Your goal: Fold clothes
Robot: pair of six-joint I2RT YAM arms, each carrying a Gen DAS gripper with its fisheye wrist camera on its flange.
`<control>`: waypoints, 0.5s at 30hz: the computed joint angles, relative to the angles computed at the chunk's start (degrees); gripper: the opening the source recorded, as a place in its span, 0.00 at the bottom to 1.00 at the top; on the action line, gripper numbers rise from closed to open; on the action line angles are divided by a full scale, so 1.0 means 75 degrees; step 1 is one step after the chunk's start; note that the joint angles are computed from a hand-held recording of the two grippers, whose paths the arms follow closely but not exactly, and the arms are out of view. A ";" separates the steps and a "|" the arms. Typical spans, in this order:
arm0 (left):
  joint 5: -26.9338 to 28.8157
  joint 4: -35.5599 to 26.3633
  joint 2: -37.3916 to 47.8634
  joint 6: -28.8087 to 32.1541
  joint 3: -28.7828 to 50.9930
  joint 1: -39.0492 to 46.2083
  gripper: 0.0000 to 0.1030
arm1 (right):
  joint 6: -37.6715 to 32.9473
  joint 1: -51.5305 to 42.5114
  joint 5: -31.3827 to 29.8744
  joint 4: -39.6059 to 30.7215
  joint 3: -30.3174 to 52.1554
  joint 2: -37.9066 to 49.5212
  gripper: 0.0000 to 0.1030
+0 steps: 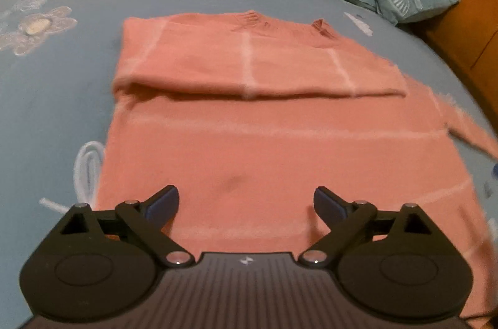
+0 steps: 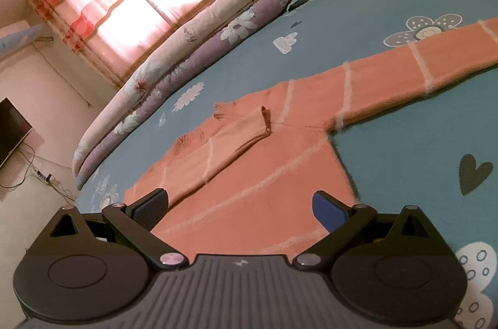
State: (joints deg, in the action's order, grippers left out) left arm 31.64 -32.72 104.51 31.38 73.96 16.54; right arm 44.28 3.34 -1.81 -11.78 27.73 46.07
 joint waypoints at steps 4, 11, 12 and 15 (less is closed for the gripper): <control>-0.0504 -0.0121 -0.0596 0.0239 -0.0414 0.0173 0.91 | -0.0184 -0.0168 0.0032 -0.0322 -0.0042 -0.0305 0.98; 0.0774 -0.1720 -0.2311 0.2268 -0.1664 0.0148 0.92 | -0.0153 -0.1395 -0.1218 -0.0602 -0.0517 -0.1303 0.99; 0.0763 -0.1769 -0.2548 0.2483 -0.1934 -0.0024 0.92 | -0.0128 -0.1749 -0.1727 -0.0584 -0.0613 -0.1426 0.99; 0.0568 -0.1741 -0.3069 0.2903 -0.2646 -0.0553 0.92 | -0.0175 -0.2558 -0.2811 -0.0654 -0.0785 -0.1719 1.00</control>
